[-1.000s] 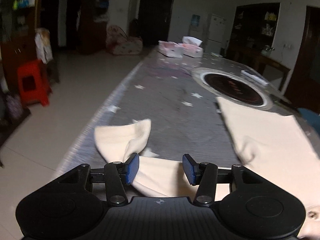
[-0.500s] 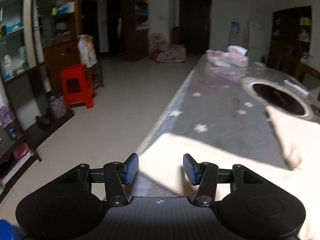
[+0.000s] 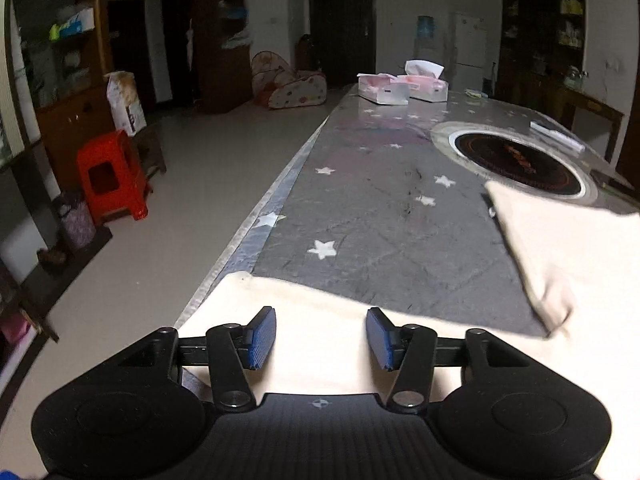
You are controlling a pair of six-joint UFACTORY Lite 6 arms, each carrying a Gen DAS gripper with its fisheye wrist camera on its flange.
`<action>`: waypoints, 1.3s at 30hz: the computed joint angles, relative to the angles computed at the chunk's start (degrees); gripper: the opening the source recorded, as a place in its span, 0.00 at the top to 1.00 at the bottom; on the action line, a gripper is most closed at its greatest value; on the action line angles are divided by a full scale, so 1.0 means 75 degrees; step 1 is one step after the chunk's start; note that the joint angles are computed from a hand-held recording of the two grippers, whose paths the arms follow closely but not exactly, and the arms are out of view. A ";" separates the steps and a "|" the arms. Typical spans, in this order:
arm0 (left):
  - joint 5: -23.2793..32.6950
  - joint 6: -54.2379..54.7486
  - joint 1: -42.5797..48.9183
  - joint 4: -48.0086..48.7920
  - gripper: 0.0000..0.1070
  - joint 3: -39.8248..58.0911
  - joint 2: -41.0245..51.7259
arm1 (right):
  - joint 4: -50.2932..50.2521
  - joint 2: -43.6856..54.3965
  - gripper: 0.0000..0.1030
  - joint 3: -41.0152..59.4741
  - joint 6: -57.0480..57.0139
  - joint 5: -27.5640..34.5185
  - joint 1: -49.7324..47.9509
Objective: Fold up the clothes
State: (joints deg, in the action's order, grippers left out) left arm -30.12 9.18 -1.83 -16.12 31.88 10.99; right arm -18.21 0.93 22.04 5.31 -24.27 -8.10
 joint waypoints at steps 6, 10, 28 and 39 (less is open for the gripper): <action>0.0044 -0.2253 -0.0954 0.2196 0.53 -0.0451 -0.0932 | 0.0063 -0.0005 0.36 -0.0029 -0.0065 -0.0036 -0.0002; -0.0246 -0.3665 -0.1599 0.3475 0.56 -0.0158 -0.0534 | 0.0130 0.0010 0.34 -0.0014 -0.0122 -0.0026 -0.0002; -0.0186 -0.3450 -0.1944 0.3096 0.62 0.0401 0.0057 | -0.0196 0.0135 0.29 -0.0034 0.0150 -0.0261 -0.0205; 0.0297 -0.1850 -0.2064 0.0872 0.69 0.1502 0.1136 | -0.0069 0.0203 0.27 0.0009 0.0050 -0.0260 -0.0170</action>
State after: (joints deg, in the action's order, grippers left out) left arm -27.89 -4.69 -17.31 -9.58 43.14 19.51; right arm -18.72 2.45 22.10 5.69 -26.22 -9.38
